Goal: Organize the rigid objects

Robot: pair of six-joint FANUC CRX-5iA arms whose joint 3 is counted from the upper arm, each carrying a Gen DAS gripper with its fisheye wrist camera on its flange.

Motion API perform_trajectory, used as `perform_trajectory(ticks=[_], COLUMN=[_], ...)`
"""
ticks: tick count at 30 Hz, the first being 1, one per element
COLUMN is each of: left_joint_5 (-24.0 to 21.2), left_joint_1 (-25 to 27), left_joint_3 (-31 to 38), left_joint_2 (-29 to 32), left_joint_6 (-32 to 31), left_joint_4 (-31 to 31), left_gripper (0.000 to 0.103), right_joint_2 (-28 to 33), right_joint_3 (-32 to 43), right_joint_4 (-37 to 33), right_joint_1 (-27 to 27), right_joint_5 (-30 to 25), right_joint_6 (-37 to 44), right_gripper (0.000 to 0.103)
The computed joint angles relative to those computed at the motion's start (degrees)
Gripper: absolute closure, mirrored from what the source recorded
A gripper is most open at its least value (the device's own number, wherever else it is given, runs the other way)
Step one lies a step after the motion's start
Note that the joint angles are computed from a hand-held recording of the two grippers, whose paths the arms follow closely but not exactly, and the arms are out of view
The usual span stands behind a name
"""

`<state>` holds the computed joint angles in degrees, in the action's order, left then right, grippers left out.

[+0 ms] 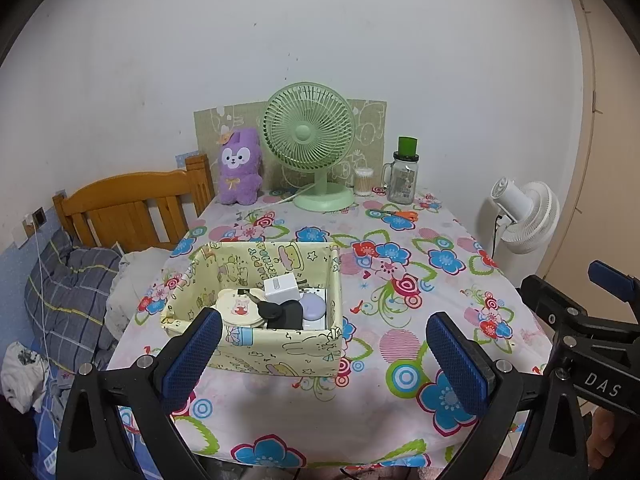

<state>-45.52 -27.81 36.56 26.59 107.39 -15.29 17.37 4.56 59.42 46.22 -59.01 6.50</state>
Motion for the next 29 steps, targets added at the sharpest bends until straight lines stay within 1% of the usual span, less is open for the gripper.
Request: perform_trajectory(ticks=[29], left_joint_5=[0.44], left_joint_1=[0.10], left_joint_3=[-0.78], left_joint_2=[-1.06], left_joint_6=[0.53], left_joint_4=[-0.15], left_gripper=[0.000], right_joint_2=[-0.39], right_joint_3=[-0.18], right_joint_4=[1.67], right_joint_1=[0.66], right_joint_5=[-0.47], right_joint_6=[-0.83], right_gripper=[0.001])
